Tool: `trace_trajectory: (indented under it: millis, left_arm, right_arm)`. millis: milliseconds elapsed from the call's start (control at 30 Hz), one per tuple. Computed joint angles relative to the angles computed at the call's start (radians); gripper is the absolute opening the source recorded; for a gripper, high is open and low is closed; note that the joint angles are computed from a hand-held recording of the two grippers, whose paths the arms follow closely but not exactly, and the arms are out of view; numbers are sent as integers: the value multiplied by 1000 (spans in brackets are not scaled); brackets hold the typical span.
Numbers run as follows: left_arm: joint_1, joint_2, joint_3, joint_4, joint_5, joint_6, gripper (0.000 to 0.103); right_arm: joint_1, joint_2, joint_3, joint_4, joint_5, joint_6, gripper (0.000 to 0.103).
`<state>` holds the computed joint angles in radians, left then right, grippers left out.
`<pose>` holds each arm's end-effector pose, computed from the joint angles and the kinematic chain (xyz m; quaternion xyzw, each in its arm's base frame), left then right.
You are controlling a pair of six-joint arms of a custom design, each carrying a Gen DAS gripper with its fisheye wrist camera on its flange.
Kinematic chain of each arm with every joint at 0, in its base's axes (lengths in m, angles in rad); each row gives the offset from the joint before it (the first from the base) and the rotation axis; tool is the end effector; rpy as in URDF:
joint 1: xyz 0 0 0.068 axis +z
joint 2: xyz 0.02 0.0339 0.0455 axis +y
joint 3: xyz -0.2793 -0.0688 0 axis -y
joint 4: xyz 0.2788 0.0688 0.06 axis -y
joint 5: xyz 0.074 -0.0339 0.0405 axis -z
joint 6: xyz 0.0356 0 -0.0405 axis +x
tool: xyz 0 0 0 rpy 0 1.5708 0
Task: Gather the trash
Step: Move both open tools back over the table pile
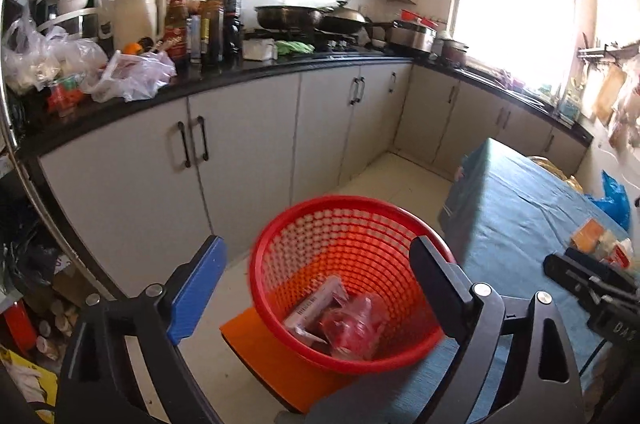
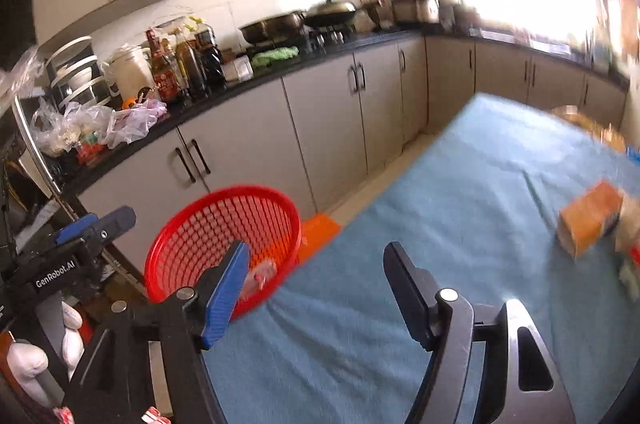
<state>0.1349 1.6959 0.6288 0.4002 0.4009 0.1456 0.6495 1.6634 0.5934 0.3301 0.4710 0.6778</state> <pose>0.3248 0.0301 0.1094 0.0917 0.8811 -0.1175 0.4488 0.2570 0.1749 0.1046 0.1068 0.8883 0.0736 0.4407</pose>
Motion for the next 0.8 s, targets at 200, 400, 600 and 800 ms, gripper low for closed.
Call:
trace_trajectory:
  millis: [200, 400, 600, 800]
  left_arm:
    - [-69, -66, -67, -11, -84, -1, 92]
    - [-155, -144, -135, 4, -173, 8, 92]
    - [-259, -228, -181, -10, -231, -11, 92]
    - [-376, -277, -208, -48, -259, -40, 92]
  right_arm:
    - [-13, -95, -134, -15, -3, 92, 74]
    - [2, -235, -237, -121, 67, 158, 74]
    - [8, -426, -316, -312, 143, 217, 74]
    - [38, -728, -427, -588, 214, 313, 78]
